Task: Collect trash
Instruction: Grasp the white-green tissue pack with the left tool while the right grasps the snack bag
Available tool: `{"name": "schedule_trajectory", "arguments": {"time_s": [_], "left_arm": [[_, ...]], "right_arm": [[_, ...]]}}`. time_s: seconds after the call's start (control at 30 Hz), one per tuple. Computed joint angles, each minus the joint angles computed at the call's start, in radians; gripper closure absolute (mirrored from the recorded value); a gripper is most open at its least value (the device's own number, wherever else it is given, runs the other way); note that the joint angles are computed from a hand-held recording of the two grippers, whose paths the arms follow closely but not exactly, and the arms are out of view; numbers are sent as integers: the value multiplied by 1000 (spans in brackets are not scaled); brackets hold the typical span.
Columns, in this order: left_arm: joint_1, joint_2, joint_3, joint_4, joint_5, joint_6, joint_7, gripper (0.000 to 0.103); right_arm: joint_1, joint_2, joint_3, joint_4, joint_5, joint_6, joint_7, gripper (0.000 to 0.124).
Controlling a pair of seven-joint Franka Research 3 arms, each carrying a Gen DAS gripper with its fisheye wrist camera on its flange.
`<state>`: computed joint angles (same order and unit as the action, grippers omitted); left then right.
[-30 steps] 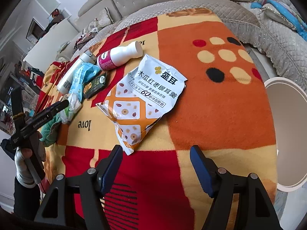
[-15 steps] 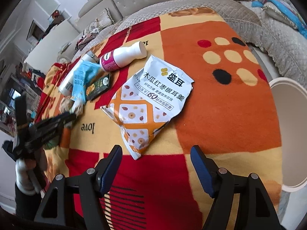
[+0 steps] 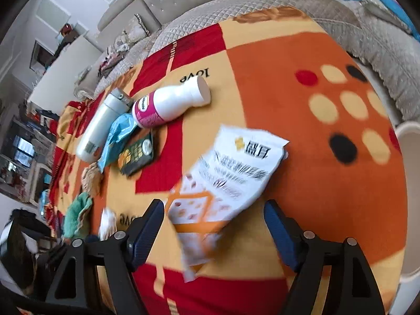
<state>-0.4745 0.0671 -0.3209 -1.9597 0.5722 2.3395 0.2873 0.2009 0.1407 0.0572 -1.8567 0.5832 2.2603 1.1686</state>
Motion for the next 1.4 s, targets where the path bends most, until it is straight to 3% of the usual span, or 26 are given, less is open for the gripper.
{"name": "schedule_trajectory", "arguments": {"time_s": [0.17, 0.27, 0.33, 0.57, 0.7, 0.83, 0.97, 1.07, 1.13, 1.2, 1.27, 1.4], "left_arm": [[0, -21, 1, -28, 24, 2, -62, 84], [2, -26, -1, -37, 49, -10, -92, 84], [9, -34, 2, -56, 57, 26, -97, 83], [26, -61, 2, -90, 50, 49, -106, 82], [38, -75, 1, -108, 35, 54, -130, 82], [38, -69, -5, -102, 25, 49, -130, 82], [34, -68, -8, -98, 25, 39, -120, 82], [35, -69, -7, -101, 19, 51, -114, 82], [36, -71, -5, -107, 26, 73, -116, 82], [40, -72, -3, -116, 28, 114, -104, 71], [43, -70, -1, -121, 20, 159, -77, 48], [39, -44, -4, -93, 13, 158, -6, 46]], "right_arm": [[40, 62, 8, 73, -130, 22, 53, 48], [34, 41, 12, 46, -114, 57, 30, 48], [26, 22, 10, 23, -96, 60, 15, 48], [-15, -72, -10, -86, 22, -37, -99, 48], [-10, -148, -18, -176, 19, -35, -161, 48], [12, -166, -12, -215, -24, -8, -185, 48], [13, -149, -20, -211, -49, 90, -136, 48], [-2, -121, -34, -188, -149, 202, -36, 48], [-19, -97, -48, -158, -223, 225, 42, 48], [-40, -90, -56, -138, -182, 207, 33, 48], [-55, -97, -57, -134, -139, 197, 9, 48], [-67, -92, -49, -104, -15, 102, -75, 48]]}}
